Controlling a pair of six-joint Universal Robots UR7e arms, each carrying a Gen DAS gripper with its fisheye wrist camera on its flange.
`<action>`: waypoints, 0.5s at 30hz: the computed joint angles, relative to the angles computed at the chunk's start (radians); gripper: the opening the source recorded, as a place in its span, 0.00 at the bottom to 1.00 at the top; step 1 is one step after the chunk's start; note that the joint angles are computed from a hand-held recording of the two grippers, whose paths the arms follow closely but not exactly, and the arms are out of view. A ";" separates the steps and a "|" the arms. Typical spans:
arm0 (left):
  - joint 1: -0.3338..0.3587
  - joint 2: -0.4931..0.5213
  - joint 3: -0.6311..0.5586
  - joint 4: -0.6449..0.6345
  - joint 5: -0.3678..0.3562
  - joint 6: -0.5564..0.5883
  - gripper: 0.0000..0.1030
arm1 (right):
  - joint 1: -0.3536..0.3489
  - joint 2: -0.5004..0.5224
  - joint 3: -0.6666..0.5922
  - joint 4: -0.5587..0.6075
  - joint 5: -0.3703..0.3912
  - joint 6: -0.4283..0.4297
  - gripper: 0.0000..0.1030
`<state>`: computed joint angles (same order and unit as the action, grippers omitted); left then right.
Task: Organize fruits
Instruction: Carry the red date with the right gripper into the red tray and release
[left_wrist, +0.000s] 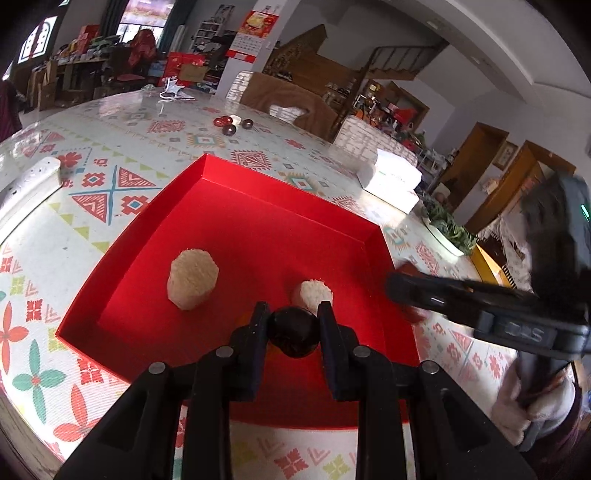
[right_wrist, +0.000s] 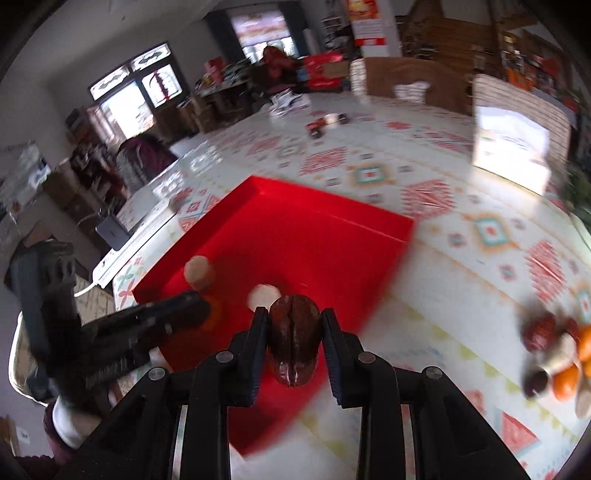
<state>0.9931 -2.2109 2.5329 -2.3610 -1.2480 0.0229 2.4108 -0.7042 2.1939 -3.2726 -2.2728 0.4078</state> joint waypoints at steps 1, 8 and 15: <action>0.002 -0.001 -0.002 0.004 -0.002 0.003 0.25 | -0.011 0.022 -0.028 0.010 0.004 -0.013 0.31; 0.030 -0.011 -0.026 0.023 -0.007 0.015 0.50 | -0.047 0.092 -0.113 0.046 -0.020 -0.038 0.31; 0.091 0.005 -0.044 0.004 -0.039 0.014 0.55 | -0.060 0.085 -0.098 -0.006 -0.086 -0.015 0.48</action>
<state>1.0838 -2.2064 2.4892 -2.3572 -1.2870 0.0371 2.3506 -0.6189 2.0960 -3.2786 -2.3585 0.3925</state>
